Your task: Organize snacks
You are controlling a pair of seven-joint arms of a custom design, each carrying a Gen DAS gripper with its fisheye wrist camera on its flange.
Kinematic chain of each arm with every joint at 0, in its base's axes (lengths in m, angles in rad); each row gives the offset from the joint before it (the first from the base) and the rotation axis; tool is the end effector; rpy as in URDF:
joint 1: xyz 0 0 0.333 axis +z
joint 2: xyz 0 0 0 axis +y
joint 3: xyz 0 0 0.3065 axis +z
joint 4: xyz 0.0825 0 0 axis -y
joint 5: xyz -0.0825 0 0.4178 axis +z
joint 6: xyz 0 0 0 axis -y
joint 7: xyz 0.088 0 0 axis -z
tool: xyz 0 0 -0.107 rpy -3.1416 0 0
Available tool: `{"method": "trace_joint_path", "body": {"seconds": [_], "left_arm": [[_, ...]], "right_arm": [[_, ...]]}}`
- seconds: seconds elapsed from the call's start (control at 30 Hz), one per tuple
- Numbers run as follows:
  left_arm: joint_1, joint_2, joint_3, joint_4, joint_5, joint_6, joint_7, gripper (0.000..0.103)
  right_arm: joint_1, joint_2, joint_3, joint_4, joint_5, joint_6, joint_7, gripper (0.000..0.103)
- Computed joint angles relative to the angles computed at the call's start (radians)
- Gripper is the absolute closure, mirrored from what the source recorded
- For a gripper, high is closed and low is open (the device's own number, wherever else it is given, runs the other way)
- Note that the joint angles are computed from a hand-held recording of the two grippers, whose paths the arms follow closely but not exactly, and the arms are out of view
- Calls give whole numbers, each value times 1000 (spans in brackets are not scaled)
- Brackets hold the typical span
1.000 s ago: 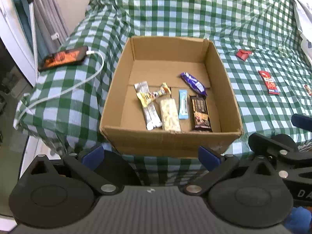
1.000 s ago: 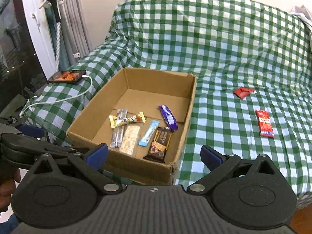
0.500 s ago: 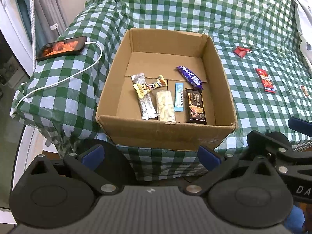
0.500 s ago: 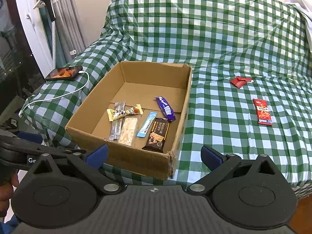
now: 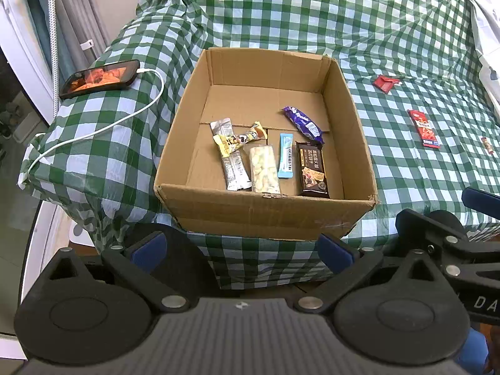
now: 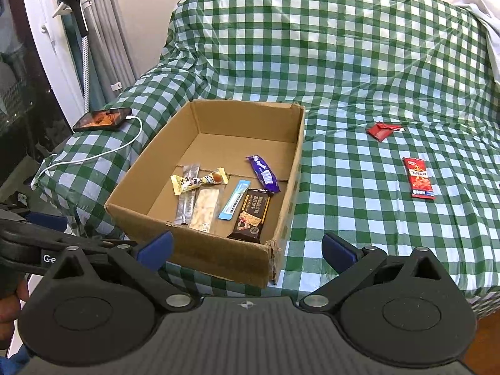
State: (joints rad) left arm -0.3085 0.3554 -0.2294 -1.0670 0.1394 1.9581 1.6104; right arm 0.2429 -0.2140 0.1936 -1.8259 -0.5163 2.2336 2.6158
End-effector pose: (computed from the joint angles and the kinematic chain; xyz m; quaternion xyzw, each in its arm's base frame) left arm 0.6355 -0.3236 0.6928 -0.4669 0.8421 -0.2136 0.1653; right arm 0.5194 0.2389 0.6816 -0.5060 0.7694 -0.2716 0.2797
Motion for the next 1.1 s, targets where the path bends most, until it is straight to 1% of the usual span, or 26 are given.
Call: {"method": "trace_joint_path", "body": {"seconds": [0.3, 0.67, 1.1], "left_arm": [[6, -21, -3, -27, -11, -9, -4, 0], [9, -8, -4, -7, -24, -50, 4, 0], [27, -34, -5, -44, -56, -32, -16, 0]], "right_arm": [[3, -5, 0, -2, 9, -10, -4, 2], [3, -10, 6, -2, 16, -26, -9, 2], [15, 1, 8, 20, 16, -64, -24, 2]]}}
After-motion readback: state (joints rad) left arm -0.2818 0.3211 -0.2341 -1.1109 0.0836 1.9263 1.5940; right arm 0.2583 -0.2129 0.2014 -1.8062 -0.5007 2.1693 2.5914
